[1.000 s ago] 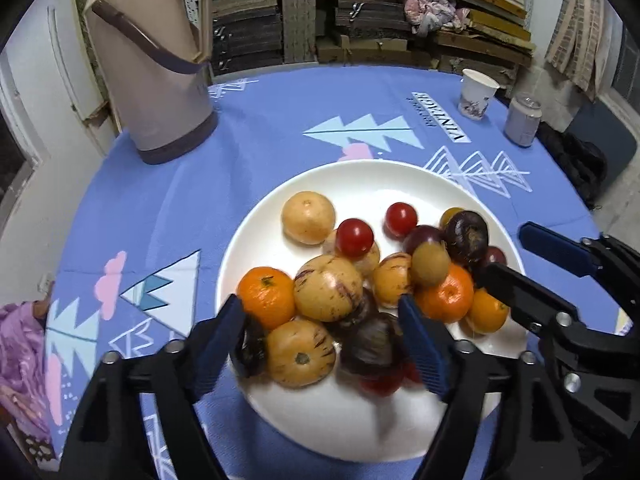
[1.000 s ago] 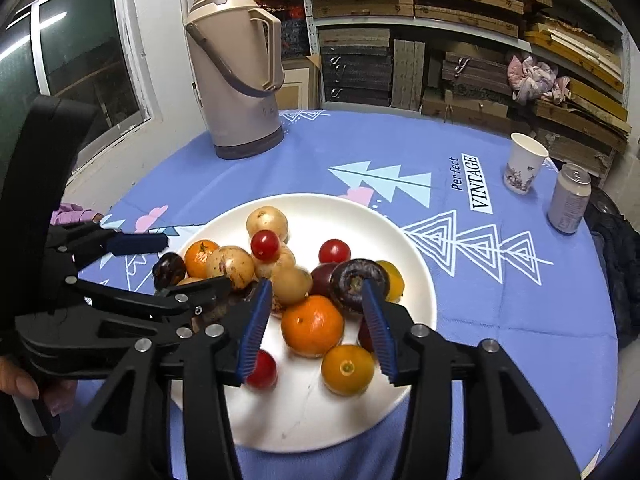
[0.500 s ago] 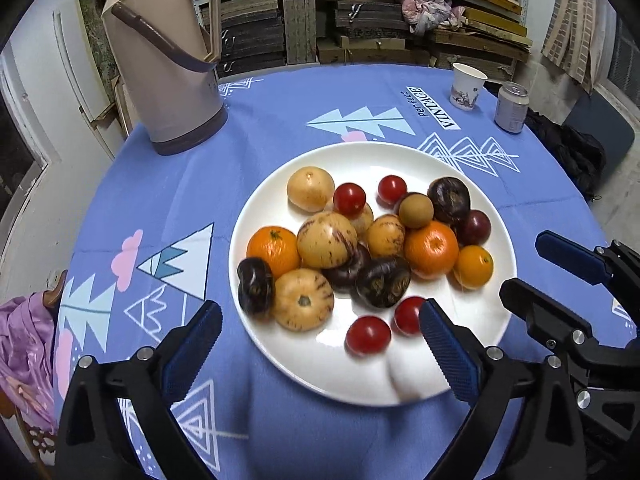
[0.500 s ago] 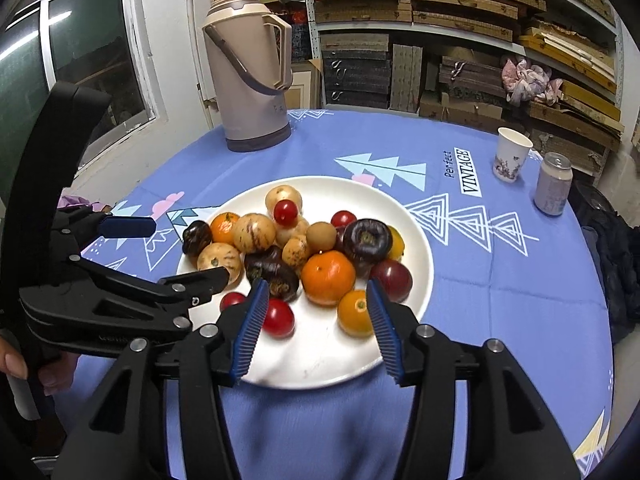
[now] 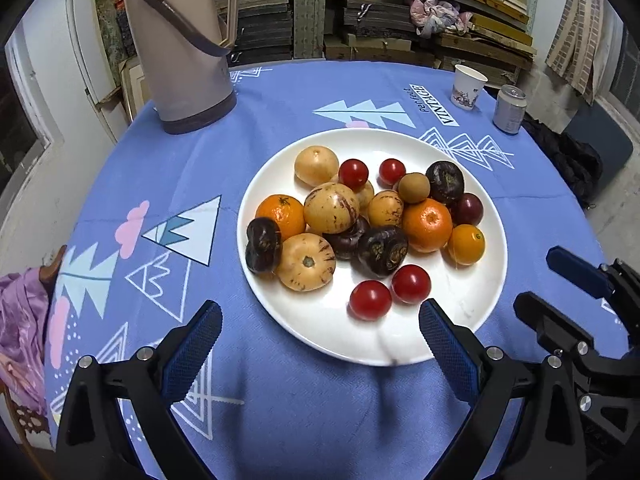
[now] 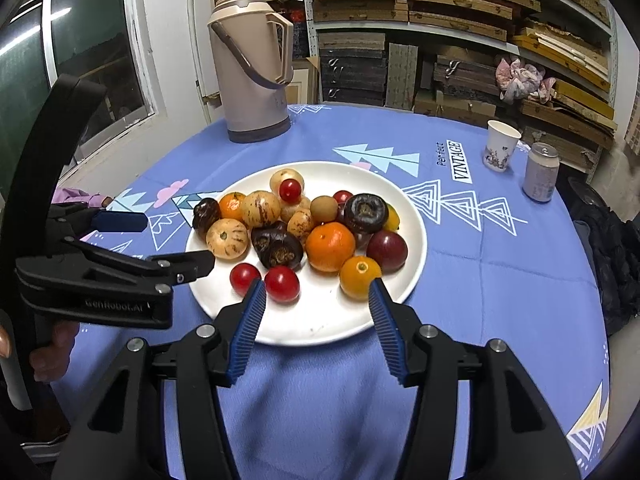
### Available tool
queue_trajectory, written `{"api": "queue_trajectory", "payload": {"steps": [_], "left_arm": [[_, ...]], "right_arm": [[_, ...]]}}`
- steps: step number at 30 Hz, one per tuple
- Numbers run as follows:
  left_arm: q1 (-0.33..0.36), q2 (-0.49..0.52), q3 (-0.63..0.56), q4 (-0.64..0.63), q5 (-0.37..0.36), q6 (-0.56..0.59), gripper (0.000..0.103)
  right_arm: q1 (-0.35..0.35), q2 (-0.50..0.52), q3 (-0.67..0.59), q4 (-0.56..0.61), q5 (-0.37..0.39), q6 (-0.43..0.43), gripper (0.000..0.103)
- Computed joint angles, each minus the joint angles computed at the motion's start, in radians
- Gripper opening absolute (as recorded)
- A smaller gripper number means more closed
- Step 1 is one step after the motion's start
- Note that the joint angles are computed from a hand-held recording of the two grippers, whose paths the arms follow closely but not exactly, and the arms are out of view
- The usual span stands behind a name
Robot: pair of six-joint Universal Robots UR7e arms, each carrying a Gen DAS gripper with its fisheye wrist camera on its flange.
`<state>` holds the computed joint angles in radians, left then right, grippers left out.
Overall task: Organize fruits
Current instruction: 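Place both held fruits on the white plate and open both tools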
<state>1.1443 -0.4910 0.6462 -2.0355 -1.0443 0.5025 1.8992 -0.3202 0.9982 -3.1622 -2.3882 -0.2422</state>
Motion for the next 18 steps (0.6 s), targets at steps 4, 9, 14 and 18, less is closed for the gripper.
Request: {"api": "queue_trajectory", "payload": {"steps": [4, 9, 14, 18], "left_arm": [[0.008, -0.014, 0.011, 0.011, -0.047, -0.008, 0.099], [0.005, -0.037, 0.055, -0.028, -0.051, 0.010, 0.099], [0.000, -0.036, 0.064, -0.035, -0.020, 0.016, 0.099], [-0.001, -0.039, 0.072, -0.041, -0.016, 0.019, 0.099]], "right_arm": [[0.003, -0.003, 0.013, -0.006, -0.006, 0.004, 0.052], [0.005, -0.005, 0.021, -0.008, -0.004, 0.003, 0.052], [0.007, -0.003, 0.019, -0.008, -0.001, 0.002, 0.052], [0.007, -0.003, 0.019, -0.008, -0.002, 0.002, 0.053]]}}
